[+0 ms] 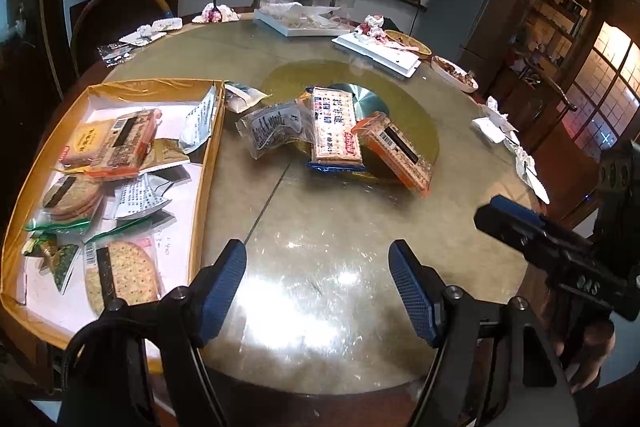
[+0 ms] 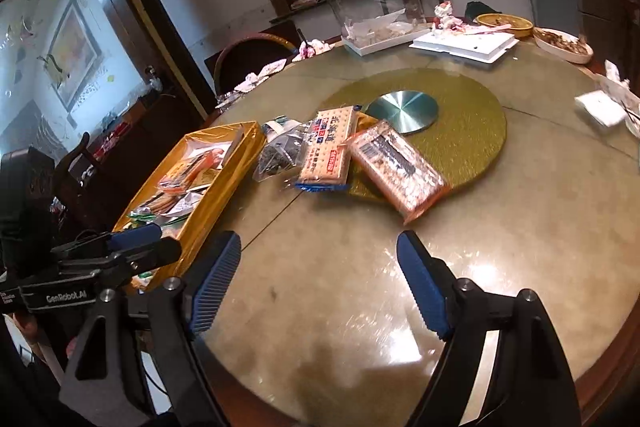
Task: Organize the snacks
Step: 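Move both open grippers back over the snacks on the table, then grasp the second orange-wrapped cracker pack with the right gripper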
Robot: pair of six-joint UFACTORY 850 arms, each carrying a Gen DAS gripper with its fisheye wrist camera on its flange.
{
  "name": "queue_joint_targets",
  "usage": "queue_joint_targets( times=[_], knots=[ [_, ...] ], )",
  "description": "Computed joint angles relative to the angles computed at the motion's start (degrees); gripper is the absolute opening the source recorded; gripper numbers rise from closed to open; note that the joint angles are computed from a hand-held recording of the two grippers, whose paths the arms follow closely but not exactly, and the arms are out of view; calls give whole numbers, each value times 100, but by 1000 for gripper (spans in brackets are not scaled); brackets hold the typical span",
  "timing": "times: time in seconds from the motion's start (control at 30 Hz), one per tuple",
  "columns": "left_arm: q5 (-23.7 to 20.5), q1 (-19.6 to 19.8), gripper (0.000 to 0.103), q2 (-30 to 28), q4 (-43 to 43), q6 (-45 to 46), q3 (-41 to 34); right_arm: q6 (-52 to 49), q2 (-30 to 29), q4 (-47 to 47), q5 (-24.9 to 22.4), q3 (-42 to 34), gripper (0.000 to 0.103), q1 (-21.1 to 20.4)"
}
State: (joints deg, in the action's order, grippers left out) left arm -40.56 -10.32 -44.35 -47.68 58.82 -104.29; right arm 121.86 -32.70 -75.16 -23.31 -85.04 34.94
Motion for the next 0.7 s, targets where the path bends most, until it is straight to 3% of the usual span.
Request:
queue_joint_targets(
  times=[0.3,0.4,0.7],
  knots=[
    [-187,-174,74,-509,398,-437,-779,-2009,-435,1737,423,-508,81,-638],
    [-246,-224,74,-686,511,-567,-1063,-3152,-684,2754,466,-828,81,-838],
    [-403,-312,74,-1137,911,-1071,-1734,-5502,-1322,4561,210,-1676,81,-1155]
  ],
)
